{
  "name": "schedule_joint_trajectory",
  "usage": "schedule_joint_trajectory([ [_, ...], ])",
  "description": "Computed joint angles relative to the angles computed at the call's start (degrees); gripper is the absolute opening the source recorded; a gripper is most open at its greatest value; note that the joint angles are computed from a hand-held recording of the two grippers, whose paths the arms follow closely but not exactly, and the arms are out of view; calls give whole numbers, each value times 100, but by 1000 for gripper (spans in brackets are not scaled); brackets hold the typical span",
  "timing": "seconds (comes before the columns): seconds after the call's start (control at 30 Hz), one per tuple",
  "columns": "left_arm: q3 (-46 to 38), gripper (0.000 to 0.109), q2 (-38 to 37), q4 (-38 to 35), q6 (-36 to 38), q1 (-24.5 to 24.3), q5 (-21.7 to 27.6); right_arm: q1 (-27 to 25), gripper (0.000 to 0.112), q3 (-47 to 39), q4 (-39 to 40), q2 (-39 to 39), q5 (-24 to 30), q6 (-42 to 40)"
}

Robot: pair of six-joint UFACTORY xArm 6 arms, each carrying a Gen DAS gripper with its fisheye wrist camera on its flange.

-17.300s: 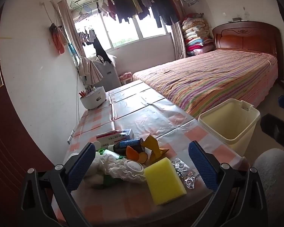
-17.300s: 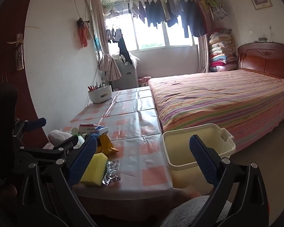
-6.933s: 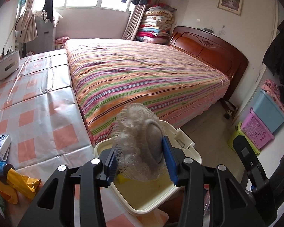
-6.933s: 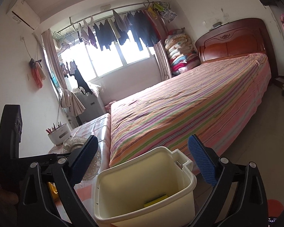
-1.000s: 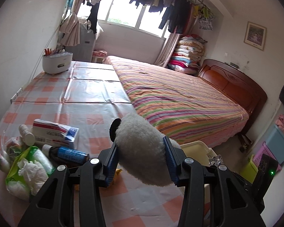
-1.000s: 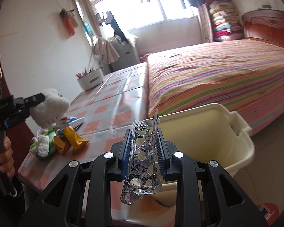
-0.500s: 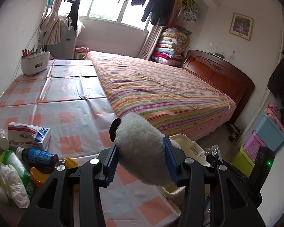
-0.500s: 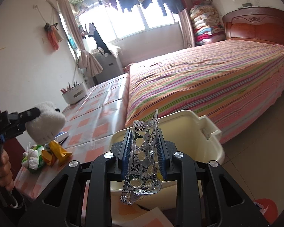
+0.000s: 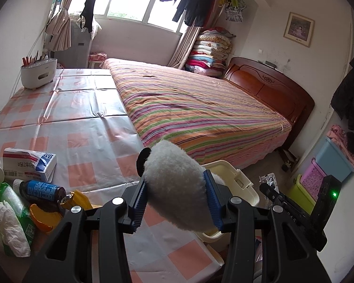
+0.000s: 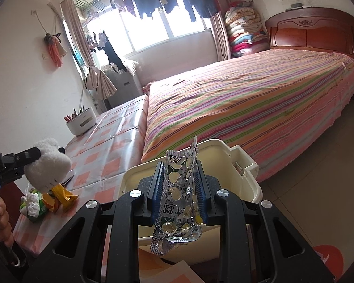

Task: Collect trash
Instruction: 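Carry the blister pack over the cream bin and release it with the right gripper, then lower the white plush toy into the cream bin and open the left gripper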

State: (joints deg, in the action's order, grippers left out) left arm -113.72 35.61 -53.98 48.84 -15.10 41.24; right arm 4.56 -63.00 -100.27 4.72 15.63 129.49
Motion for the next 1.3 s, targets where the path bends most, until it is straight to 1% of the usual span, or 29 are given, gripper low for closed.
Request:
schedule_joint_trajectory([
  [0.13, 8, 44, 33, 91, -15, -34, 27, -41, 25, -23, 125, 50, -17, -90],
  [0.23, -50, 44, 94, 158, -96, -52, 63, -87, 25, -150, 326, 162, -58, -365],
  [0.43, -216, 44, 226, 299, -246, -43, 112, -184, 25, -604, 1045, 593, -288, -1391],
  [0.7, -351, 44, 353, 428, -389, -22, 168, -140, 27, -1111, 2090, 1083, -283, -2849],
  [0.83, -434, 44, 408, 467, -440, -14, 205, -136, 27, -1272, 2551, 1267, -253, -3393],
  [0.87, -445, 44, 415, 470, -446, -13, 206, -134, 29, -1297, 2585, 1288, -240, -3444],
  [0.9, -448, 44, 416, 476, -450, -13, 206, -135, 38, -1325, 2591, 1310, -243, -3480],
  [0.93, -453, 44, 419, 468, -443, -10, 217, -136, 45, -1341, 2560, 1318, -244, -3461],
  [1.0, -453, 44, 419, 471, -449, -13, 210, -129, 49, -1322, 2346, 1272, -204, -3222],
  [1.07, -496, 44, 444, 501, -478, -11, 237, -118, 52, -1259, 1990, 1165, -116, -2818],
  [1.13, -592, 44, 502, 514, -527, -10, 290, -113, 61, -1152, 1523, 1008, 21, -2243],
  [1.3, -858, 44, 666, 648, -690, -82, 426, -138, 64, -684, 334, 461, 335, -637],
])
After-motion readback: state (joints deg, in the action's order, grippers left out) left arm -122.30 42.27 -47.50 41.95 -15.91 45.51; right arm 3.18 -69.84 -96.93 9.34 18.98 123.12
